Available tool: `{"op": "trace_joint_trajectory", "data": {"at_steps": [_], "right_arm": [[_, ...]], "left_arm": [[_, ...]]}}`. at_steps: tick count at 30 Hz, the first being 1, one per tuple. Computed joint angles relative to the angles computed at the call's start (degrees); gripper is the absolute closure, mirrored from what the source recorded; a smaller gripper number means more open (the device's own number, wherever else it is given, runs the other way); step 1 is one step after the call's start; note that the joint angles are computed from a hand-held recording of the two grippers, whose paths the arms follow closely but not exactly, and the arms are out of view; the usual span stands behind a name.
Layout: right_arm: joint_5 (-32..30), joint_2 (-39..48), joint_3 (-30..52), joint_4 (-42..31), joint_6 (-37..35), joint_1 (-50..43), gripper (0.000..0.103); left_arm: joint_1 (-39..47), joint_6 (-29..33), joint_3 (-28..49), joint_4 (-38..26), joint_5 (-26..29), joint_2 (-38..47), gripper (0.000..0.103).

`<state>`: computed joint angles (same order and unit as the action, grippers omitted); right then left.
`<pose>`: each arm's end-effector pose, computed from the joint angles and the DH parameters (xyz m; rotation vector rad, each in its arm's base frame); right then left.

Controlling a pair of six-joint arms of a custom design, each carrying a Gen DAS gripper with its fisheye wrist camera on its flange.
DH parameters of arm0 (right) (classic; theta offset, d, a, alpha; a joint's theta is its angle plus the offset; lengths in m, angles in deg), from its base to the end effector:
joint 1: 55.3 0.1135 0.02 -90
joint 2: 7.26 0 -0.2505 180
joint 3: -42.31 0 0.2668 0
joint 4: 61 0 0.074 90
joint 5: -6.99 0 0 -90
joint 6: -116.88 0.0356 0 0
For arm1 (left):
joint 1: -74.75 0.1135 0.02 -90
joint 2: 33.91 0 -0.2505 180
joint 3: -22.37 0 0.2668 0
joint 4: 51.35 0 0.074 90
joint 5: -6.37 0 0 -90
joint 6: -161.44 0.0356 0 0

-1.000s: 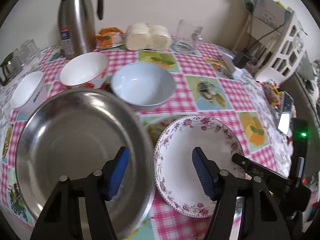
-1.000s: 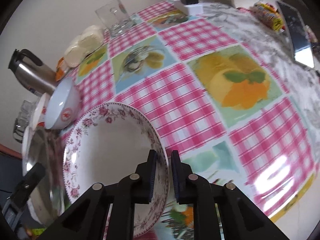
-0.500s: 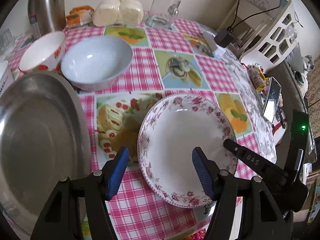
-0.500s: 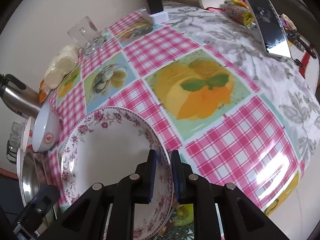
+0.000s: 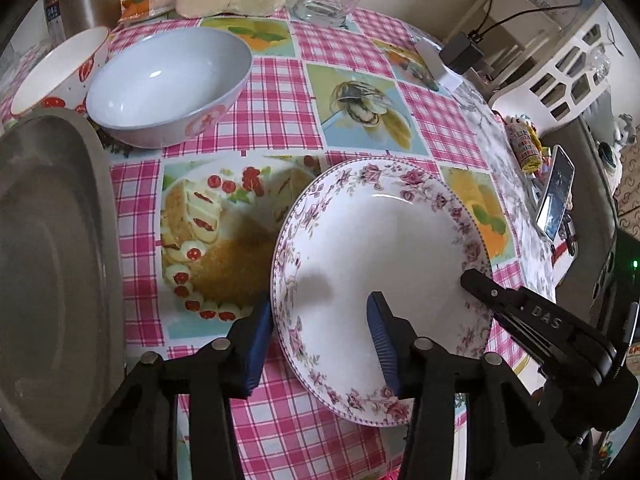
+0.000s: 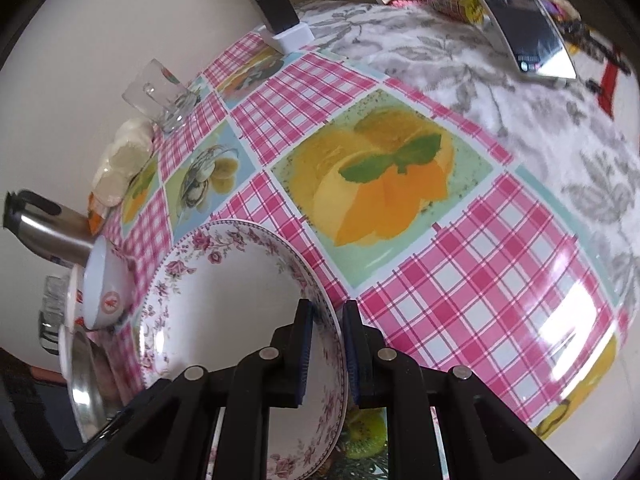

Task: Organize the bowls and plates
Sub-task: 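Lift the floral plate by its rim with both tools gripping side by side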

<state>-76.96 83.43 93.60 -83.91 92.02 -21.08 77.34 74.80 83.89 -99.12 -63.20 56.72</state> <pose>0.2337 0.1544 0.0978 0.7591 2.6117 0.4180 0.2805 0.0002 0.1296 0.0783 2.8542 -0.4967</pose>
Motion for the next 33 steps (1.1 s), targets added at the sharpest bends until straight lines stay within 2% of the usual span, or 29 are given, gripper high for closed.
{"op": "trace_joint_trajectory", "data": {"at_steps": [4, 7, 9, 16, 18, 23, 27, 29, 33], "right_arm": [[-4.35, -2.68, -6.02, 7.96, 2.79, -2.34, 0.087], [-4.55, -3.14, -6.8, 8.91, 3.29, -2.39, 0.087], [-4.53, -3.49, -7.42, 9.71, 3.53, -2.45, 0.087], [-6.7, -4.84, -14.55, 22.02, 6.2, -3.98, 0.088], [-6.93, -5.04, -15.44, 23.49, 6.17, -4.09, 0.089], [-6.08, -5.52, -16.12, 24.09, 5.91, -3.34, 0.089], [-3.64, -4.15, -12.19, 18.71, 3.26, -2.04, 0.09], [-2.54, -3.94, -10.99, 16.82, 1.84, -1.38, 0.09], [-4.5, -4.53, -13.95, 21.8, 2.77, -2.54, 0.09]], "left_arm": [[0.24, -0.86, 0.44, 0.86, 0.46, 2.38, 0.066], [0.43, -1.31, 0.19, 1.83, 0.82, 2.87, 0.069], [0.61, -1.36, 0.19, 2.2, 1.17, 3.09, 0.07], [2.05, -1.38, 0.35, 3.29, 3.64, 4.14, 0.07], [2.64, -1.18, 0.44, 3.24, 4.44, 4.38, 0.07], [4.01, -0.32, 0.94, 2.5, 6.23, 5.02, 0.07], [3.51, -0.19, 0.38, 3.65, 4.12, 4.4, 0.081], [3.56, 0.07, 0.28, 3.94, 3.85, 4.25, 0.082], [3.22, 0.57, -0.02, 4.14, 3.0, 3.51, 0.082]]}}
